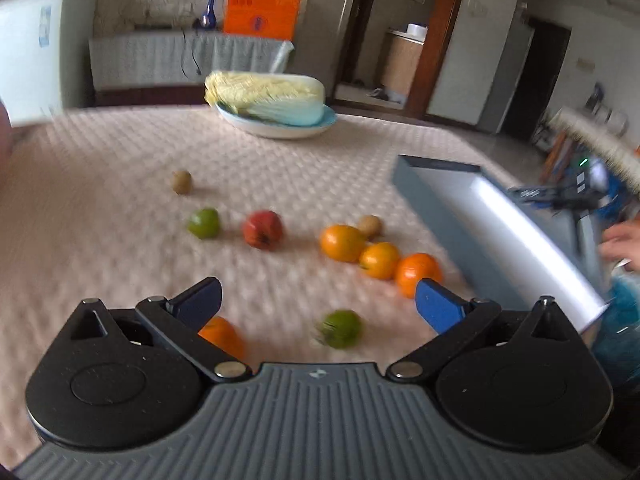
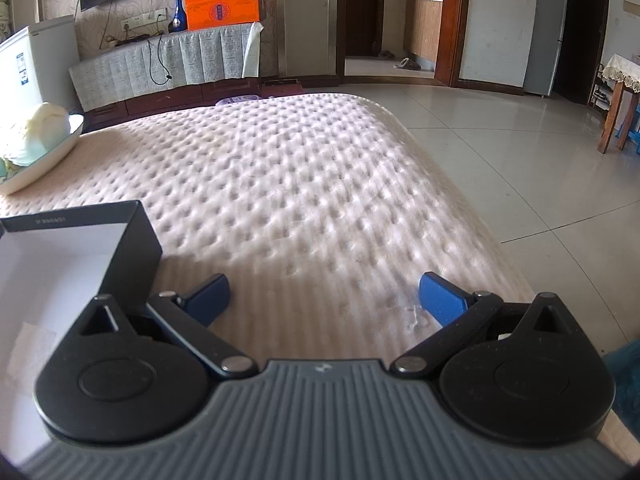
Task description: Organize fruits
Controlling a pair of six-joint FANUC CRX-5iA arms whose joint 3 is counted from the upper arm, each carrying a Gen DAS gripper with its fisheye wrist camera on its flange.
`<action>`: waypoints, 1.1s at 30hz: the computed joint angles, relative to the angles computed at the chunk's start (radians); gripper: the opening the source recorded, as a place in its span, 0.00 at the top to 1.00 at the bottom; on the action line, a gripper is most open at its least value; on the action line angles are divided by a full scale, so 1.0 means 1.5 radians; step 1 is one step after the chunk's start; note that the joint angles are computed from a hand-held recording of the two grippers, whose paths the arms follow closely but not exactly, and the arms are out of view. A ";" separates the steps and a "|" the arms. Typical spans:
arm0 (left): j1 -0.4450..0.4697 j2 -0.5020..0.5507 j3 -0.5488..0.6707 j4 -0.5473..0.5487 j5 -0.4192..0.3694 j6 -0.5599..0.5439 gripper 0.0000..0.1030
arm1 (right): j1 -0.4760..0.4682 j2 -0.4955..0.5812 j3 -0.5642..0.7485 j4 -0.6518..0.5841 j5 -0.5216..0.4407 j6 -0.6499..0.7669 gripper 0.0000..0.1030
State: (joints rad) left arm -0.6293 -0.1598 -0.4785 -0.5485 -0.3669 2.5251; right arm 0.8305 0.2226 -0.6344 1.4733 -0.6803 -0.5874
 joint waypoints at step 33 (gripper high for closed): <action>-0.327 0.040 0.108 -0.366 -0.438 0.398 0.00 | 0.439 0.020 0.057 0.059 -0.227 -0.139 0.00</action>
State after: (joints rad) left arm -1.1204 -0.0993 -0.3164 -1.0968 -1.0246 3.1215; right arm 1.4886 0.2527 -0.5485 1.5611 -1.0205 -0.7955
